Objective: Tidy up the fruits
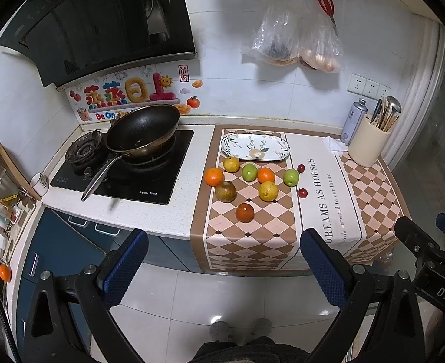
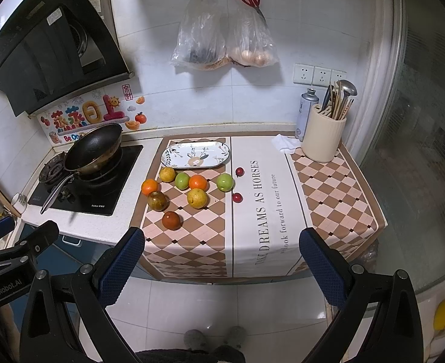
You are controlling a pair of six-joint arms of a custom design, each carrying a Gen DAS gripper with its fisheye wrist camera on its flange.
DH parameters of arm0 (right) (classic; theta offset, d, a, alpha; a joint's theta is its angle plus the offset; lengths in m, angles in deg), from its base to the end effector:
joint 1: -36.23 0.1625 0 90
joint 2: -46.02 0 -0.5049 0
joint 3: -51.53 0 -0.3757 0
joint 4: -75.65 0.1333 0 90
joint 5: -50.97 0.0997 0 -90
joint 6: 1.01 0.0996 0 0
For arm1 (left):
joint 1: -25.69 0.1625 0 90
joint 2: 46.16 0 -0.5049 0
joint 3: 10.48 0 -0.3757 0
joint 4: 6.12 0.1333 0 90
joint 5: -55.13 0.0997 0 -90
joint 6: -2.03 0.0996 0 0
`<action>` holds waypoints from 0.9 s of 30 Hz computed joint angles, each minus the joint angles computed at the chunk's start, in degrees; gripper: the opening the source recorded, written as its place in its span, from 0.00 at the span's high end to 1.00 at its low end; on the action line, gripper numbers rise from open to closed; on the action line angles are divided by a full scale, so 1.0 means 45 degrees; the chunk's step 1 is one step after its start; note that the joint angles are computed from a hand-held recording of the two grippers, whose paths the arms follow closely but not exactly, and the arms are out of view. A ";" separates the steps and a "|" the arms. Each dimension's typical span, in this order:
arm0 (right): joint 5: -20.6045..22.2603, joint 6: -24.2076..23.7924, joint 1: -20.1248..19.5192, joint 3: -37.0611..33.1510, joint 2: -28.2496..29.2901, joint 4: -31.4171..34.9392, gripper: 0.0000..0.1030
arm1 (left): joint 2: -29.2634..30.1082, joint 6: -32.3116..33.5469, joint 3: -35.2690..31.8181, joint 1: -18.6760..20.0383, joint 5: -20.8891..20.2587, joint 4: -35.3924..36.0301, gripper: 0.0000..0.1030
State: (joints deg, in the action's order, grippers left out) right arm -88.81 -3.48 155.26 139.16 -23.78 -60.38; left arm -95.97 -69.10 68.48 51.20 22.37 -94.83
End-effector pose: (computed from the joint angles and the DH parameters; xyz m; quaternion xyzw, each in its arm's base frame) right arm 0.3656 -0.5408 0.5117 0.1401 -0.8746 0.3088 0.3465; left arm -0.5496 -0.5028 0.2682 0.0765 0.8529 -0.3409 0.3879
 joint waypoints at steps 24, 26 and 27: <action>0.0078 -0.0053 -0.0046 -0.0346 0.0376 -0.0018 0.00 | -0.0006 0.0268 -0.0094 0.0217 0.0112 -0.0195 0.01; 0.0089 -0.0035 -0.0047 -0.0308 0.0341 -0.0023 0.00 | 0.0004 0.0239 -0.0092 0.0197 0.0127 -0.0182 0.01; 0.0088 -0.0061 -0.0053 -0.0256 0.0313 -0.0085 0.00 | -0.0015 0.0277 -0.0080 0.0223 0.0153 -0.0197 0.01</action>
